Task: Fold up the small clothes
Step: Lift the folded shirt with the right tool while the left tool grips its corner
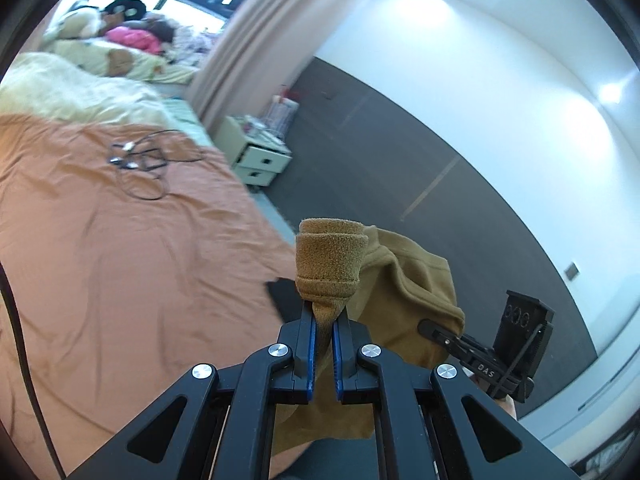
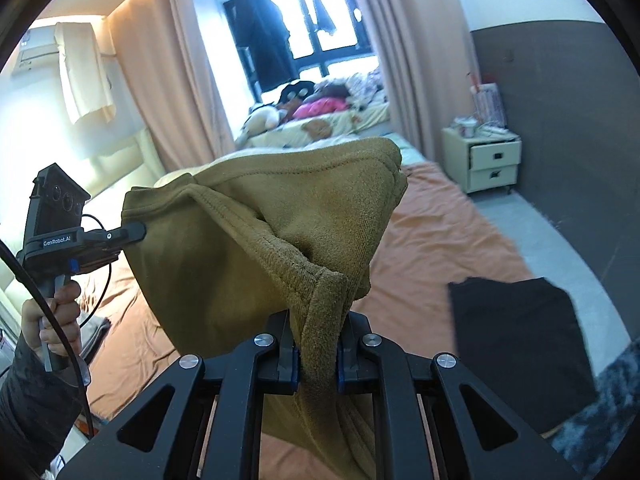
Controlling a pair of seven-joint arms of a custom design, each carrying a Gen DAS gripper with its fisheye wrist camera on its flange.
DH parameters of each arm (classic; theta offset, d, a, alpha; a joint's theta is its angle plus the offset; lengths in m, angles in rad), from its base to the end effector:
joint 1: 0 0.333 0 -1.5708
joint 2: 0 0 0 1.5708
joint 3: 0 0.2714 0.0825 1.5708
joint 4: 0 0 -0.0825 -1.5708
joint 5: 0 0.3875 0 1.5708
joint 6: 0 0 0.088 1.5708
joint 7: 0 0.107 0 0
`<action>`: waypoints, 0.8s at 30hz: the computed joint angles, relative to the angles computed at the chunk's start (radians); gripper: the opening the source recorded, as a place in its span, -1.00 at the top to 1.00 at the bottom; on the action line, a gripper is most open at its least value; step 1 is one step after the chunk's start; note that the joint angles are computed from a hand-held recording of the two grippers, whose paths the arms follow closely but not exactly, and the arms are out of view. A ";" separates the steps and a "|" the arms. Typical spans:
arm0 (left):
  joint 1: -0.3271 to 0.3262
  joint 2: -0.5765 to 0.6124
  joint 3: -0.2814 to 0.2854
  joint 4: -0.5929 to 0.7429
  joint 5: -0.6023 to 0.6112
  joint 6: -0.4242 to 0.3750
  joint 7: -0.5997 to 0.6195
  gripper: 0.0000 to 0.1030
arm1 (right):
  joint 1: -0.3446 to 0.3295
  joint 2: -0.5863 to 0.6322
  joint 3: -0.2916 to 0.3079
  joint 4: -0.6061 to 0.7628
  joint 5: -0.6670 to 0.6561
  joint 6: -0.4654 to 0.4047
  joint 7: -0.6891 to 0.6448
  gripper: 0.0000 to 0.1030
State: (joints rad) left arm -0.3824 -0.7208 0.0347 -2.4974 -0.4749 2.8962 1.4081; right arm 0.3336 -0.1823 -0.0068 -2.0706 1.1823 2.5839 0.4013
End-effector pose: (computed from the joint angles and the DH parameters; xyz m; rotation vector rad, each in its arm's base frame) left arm 0.3983 -0.1123 0.6182 -1.9254 1.5552 -1.5769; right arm 0.5343 0.1633 0.5358 -1.8461 0.8978 -0.2598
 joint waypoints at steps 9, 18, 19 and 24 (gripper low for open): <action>-0.094 0.252 -0.052 0.221 -0.025 0.029 0.036 0.87 | -0.035 -0.232 -0.105 -0.223 0.004 -0.007 -0.085 0.83; -0.176 0.578 -0.078 0.514 -0.259 0.005 0.250 0.87 | -0.060 -0.390 -0.160 -0.382 -0.091 0.075 -0.026 0.83; -0.170 0.603 -0.085 0.538 -0.282 -0.003 0.272 0.87 | -0.063 -0.401 -0.167 -0.398 -0.108 0.086 -0.011 0.83; -0.118 0.758 -0.133 0.691 -0.385 -0.060 0.355 0.87 | -0.056 -0.424 -0.157 -0.430 -0.211 0.140 0.121 0.83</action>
State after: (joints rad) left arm -0.5000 0.0372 -0.0982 -1.8068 -0.8600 2.8361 1.7629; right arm 0.2772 -0.6064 -0.1638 -2.5009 0.9716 2.7235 0.5226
